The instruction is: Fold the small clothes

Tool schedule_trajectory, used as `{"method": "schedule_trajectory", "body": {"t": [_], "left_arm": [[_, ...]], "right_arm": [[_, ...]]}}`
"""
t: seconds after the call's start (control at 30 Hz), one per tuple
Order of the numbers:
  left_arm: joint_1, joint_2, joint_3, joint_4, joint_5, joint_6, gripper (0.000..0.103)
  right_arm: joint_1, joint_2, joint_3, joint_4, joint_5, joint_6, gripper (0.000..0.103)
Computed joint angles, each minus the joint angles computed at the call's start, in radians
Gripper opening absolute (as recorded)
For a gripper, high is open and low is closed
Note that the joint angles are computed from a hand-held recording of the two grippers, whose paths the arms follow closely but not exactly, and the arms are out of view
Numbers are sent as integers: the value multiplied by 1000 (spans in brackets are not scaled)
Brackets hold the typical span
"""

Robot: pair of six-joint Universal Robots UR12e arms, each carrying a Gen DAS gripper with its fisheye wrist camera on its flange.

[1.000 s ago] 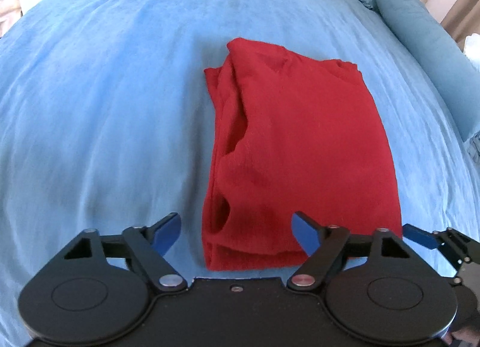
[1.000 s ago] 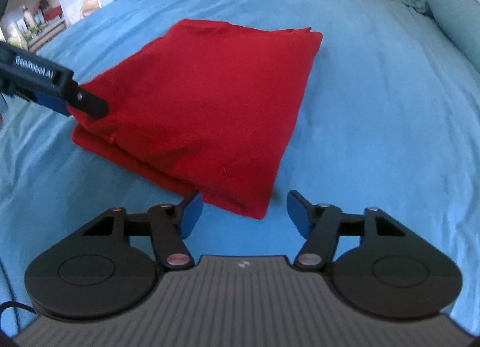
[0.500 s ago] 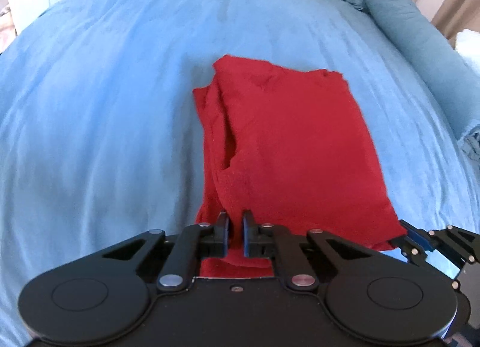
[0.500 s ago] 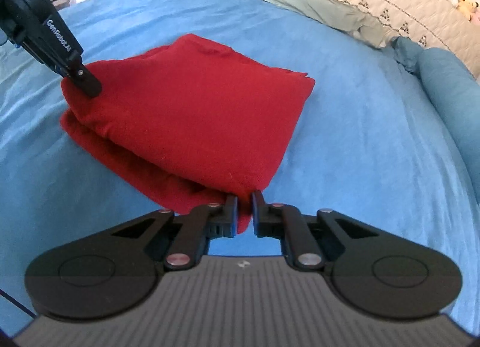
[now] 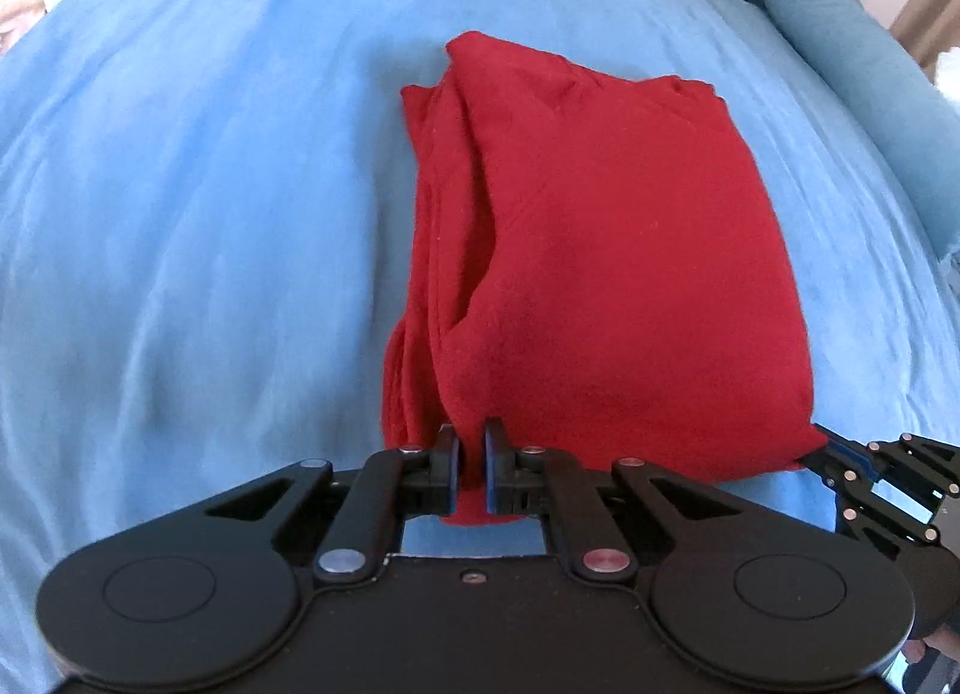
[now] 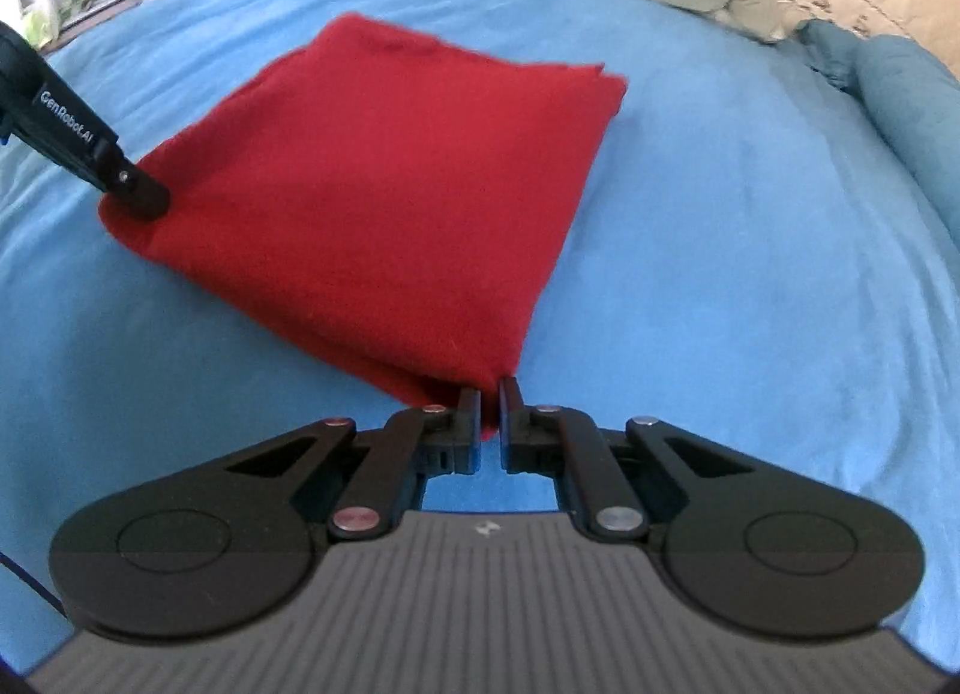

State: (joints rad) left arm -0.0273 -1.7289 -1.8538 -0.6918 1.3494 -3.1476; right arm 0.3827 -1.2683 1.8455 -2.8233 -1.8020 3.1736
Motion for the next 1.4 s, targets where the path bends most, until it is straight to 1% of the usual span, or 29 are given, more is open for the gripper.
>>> {"method": "schedule_trajectory", "body": {"t": [0.13,0.2,0.27,0.3,0.33,0.37,0.4,0.43,0.47,0.5,0.57,0.6,0.67,0.73,0.8,0.87,0.93,0.97,1.0,1.03,1.1,1.17,1.2,1.23,1.27,1.3,1.33,1.37,1.4], "left_arm": [[-12,0,3,7,31,26,11],[-20,4,6,3,52,58,11],[-33,8,19,-1,87,91,15],[-38,13,23,2,105,104,17],[-43,19,26,9,129,111,39],[-48,24,30,18,150,113,57],[-50,30,35,32,165,113,91],[-48,35,34,58,164,112,102],[-41,40,32,92,145,119,103],[-31,39,43,94,113,141,103],[-20,17,89,43,77,159,103],[-13,3,113,12,51,155,103],[6,-35,165,-67,-27,141,103],[20,-74,203,-116,-73,131,103],[29,-102,219,-121,-101,113,101],[42,-120,218,-121,-146,88,98],[49,-138,224,-134,-186,69,91],[50,-148,229,-140,-196,61,89],[49,-154,230,-143,-200,54,85],[48,-163,233,-147,-203,48,80],[45,-180,240,-152,-206,42,76],[46,-184,234,-136,-215,35,76],[47,-185,229,-120,-220,29,77],[46,-185,226,-110,-221,26,75],[46,-186,223,-102,-225,26,71],[49,-183,219,-100,-234,32,60],[49,-182,220,-101,-240,33,52],[48,-181,222,-100,-238,34,47],[47,-179,222,-97,-236,35,38]], "right_arm": [[-30,-12,1,11,77,12,22],[-38,-24,6,15,105,17,24],[-39,-35,9,17,118,15,25],[-41,-44,12,9,131,19,32],[-44,-53,14,4,144,23,38],[-50,-64,17,-4,153,23,55],[-51,-74,18,-15,150,24,74],[-54,-82,17,-26,147,22,81],[-58,-89,16,-34,150,22,92],[-67,-97,9,-35,164,27,102],[-89,-105,-14,-7,205,48,103],[-103,-106,-30,14,236,65,103],[-126,-101,-64,63,281,103,103],[-149,-83,-95,102,325,163,103],[-172,-56,-114,110,373,230,103],[-189,-26,-131,120,415,306,103],[-204,2,-140,119,474,380,103],[-208,19,-146,115,492,418,103],[-209,30,-148,112,500,441,103],[-210,41,-152,110,509,461,100],[-208,61,-158,112,523,495,89],[-204,76,-160,114,530,519,85],[-202,80,-156,100,528,530,85],[-200,85,-156,84,523,540,85],[-197,90,-156,71,516,550,82],[-195,93,-157,59,514,556,71],[-194,96,-159,52,521,557,66],[-190,98,-165,57,512,548,57],[-186,101,-172,59,502,531,49]]}}
